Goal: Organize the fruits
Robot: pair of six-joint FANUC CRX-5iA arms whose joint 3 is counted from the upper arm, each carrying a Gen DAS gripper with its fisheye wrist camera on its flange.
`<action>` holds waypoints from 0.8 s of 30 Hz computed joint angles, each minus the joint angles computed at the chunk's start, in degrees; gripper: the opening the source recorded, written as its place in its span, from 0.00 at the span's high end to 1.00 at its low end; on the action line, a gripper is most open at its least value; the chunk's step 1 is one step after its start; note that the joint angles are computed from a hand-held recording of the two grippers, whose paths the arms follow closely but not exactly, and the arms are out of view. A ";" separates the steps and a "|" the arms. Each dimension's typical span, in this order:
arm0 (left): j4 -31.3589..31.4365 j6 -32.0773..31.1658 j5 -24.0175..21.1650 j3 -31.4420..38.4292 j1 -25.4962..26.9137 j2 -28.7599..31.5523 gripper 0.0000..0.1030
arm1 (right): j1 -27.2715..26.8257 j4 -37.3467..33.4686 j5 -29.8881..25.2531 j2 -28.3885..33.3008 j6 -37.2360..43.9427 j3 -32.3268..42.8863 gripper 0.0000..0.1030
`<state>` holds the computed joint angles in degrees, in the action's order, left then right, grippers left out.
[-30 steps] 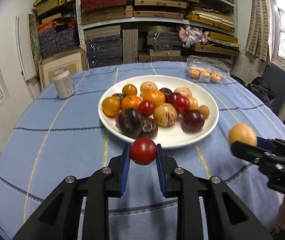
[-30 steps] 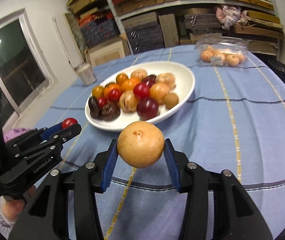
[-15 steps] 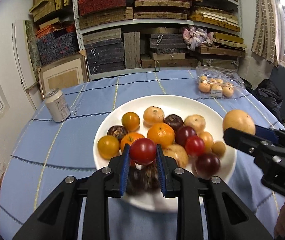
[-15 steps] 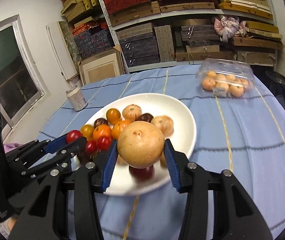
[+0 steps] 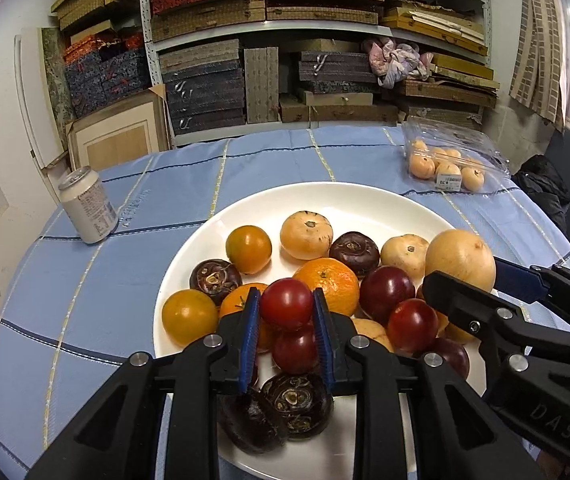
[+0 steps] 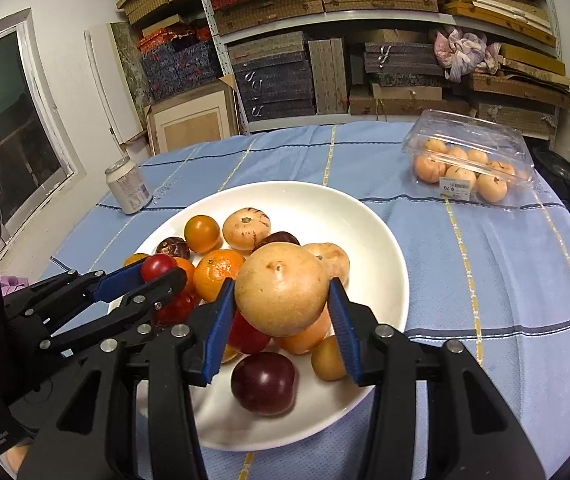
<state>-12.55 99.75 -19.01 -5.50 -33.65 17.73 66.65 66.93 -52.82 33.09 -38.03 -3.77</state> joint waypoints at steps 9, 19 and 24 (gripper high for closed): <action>-1.22 4.47 1.34 -4.11 1.39 -4.45 0.19 | 2.48 4.26 -4.46 -3.26 -8.80 -4.86 0.30; -5.94 6.17 2.26 -14.48 0.33 -14.61 0.04 | 11.58 3.95 -15.41 -1.34 -12.40 -4.52 0.07; -3.98 5.50 6.86 -20.36 0.91 -19.35 0.04 | 15.30 0.74 -23.02 1.72 -9.69 -0.50 0.04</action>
